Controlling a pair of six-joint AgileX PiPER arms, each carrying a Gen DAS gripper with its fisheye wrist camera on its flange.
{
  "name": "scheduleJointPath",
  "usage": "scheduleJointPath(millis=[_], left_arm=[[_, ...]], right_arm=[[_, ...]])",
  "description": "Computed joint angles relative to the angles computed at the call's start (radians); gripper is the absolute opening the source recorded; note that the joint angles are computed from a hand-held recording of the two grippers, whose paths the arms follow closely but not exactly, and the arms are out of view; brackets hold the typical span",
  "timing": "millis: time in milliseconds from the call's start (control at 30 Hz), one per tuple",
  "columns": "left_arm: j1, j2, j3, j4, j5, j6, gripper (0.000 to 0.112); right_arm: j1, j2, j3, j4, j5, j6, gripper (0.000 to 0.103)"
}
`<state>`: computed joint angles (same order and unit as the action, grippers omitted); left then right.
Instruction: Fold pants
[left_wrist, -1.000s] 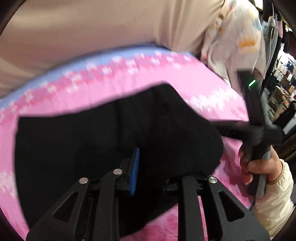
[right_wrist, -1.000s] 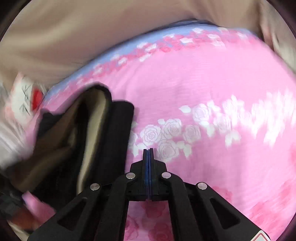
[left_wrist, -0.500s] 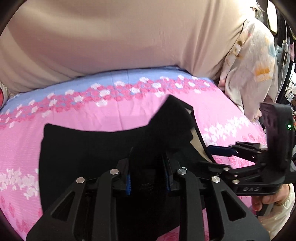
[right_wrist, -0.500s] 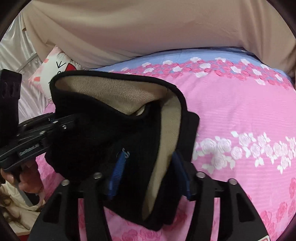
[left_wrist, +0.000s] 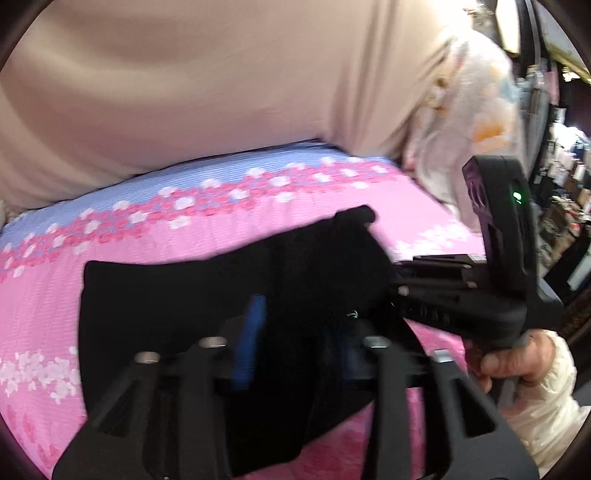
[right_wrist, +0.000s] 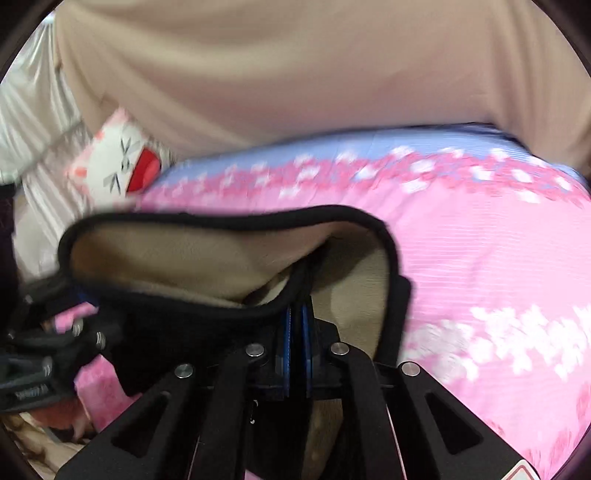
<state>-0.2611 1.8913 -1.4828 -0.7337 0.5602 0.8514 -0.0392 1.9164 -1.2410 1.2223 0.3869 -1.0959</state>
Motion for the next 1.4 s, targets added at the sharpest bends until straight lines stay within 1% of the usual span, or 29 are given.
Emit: scheduleJointPath(millis=[67,100,133,167,200,233,267,300,333,433,533,600,633,700,733,767,800,833,900,933,967,1000,1033,1100,1167,1233,1267,1333,1400], left_arm=[[-0.025,0.006,0.034,-0.03,-0.025,0.053,0.076],[-0.044,0.019,0.038,0.01,-0.05,0.026,0.075],[-0.065,0.047,0.028,0.087,-0.06,-0.037,0.075],[-0.068,0.066,0.017,0.123,-0.044,-0.075,0.075],[-0.061,0.067,0.019,0.123,-0.033,-0.087,0.075],[-0.044,0.054,0.028,0.097,-0.019,-0.071,0.075],[-0.02,0.034,0.046,0.056,-0.013,-0.036,0.075],[0.014,0.001,0.073,0.004,-0.017,0.009,0.075],[0.045,-0.028,0.096,-0.019,-0.037,0.022,0.077],[0.128,-0.067,0.116,-0.03,-0.087,-0.011,0.085],[0.193,-0.038,0.071,-0.005,-0.051,-0.087,0.086],[0.215,-0.004,0.041,-0.018,-0.008,-0.11,0.086],[0.206,0.013,0.025,0.034,-0.003,-0.165,0.086],[0.16,0.04,0.034,0.227,-0.087,-0.319,0.086],[0.143,0.062,0.052,0.327,-0.153,-0.387,0.086],[0.132,0.084,0.051,0.427,-0.184,-0.469,0.088],[0.134,0.117,0.032,0.489,-0.189,-0.522,0.088],[0.135,0.127,0.006,0.511,-0.155,-0.565,0.088],[0.158,0.135,-0.024,0.458,-0.104,-0.539,0.088],[0.161,0.131,-0.022,0.463,-0.11,-0.534,0.088],[0.156,0.121,-0.008,0.507,-0.131,-0.568,0.088],[0.155,0.116,-0.001,0.516,-0.137,-0.573,0.088],[0.157,0.115,-0.002,0.513,-0.134,-0.568,0.088],[0.164,0.113,-0.001,0.498,-0.121,-0.553,0.088],[0.174,0.112,-0.015,0.507,-0.093,-0.572,0.088],[0.188,0.103,-0.022,0.537,-0.081,-0.599,0.088],[0.187,0.109,-0.039,0.579,-0.078,-0.637,0.089],[0.195,0.096,-0.03,0.686,-0.103,-0.725,0.091],[0.203,0.09,-0.031,0.776,-0.11,-0.805,0.092]], right_arm=[[-0.031,0.043,0.016,0.028,-0.017,-0.013,0.005],[-0.049,0.09,-0.008,0.019,0.008,0.01,0.008],[-0.079,0.132,-0.029,0.049,0.073,0.006,0.008],[-0.113,0.133,-0.018,0.119,0.131,-0.038,0.008],[-0.13,0.111,0.011,0.156,0.149,-0.063,0.009],[-0.139,0.067,0.051,0.176,0.127,-0.086,0.01],[-0.137,0.021,0.1,0.221,0.078,-0.133,0.019],[-0.142,-0.049,0.167,0.289,0.02,-0.209,0.019],[-0.153,-0.094,0.21,0.328,0.0,-0.247,0.019],[-0.189,-0.216,0.298,0.415,0.028,-0.322,0.019],[-0.139,-0.28,0.309,0.403,0.061,-0.324,0.019],[-0.077,-0.282,0.277,0.341,0.081,-0.273,0.019],[-0.032,-0.262,0.244,0.29,0.073,-0.23,0.019],[0.049,-0.178,0.159,0.108,0.054,-0.064,0.019],[0.072,-0.125,0.117,0.01,0.04,0.021,0.018],[0.102,-0.08,0.088,-0.087,-0.01,0.102,0.012],[0.1,-0.01,0.062,-0.145,-0.05,0.143,0.0],[0.07,0.039,0.047,-0.164,-0.05,0.169,0.0],[0.029,0.026,0.037,-0.159,0.008,0.317,0.0],[0.037,-0.003,0.045,-0.215,-0.015,0.372,0.006],[0.07,-0.058,0.064,-0.311,-0.077,0.43,0.014],[0.105,-0.077,0.066,-0.411,-0.125,0.515,0.014],[0.13,-0.075,0.041,-0.511,-0.133,0.597,0.015],[0.144,-0.009,-0.057,-0.711,-0.095,0.776,0.016],[0.11,0.127,-0.182,-0.893,-0.048,0.965,0.004],[0.106,0.14,-0.239,-0.936,-0.007,1.107,0.004],[0.111,0.134,-0.253,-0.938,0.003,1.125,0.011],[0.158,0.094,-0.257,-0.967,-0.026,1.121,0.015],[0.203,0.096,-0.305,-0.91,0.008,1.033,0.015]])
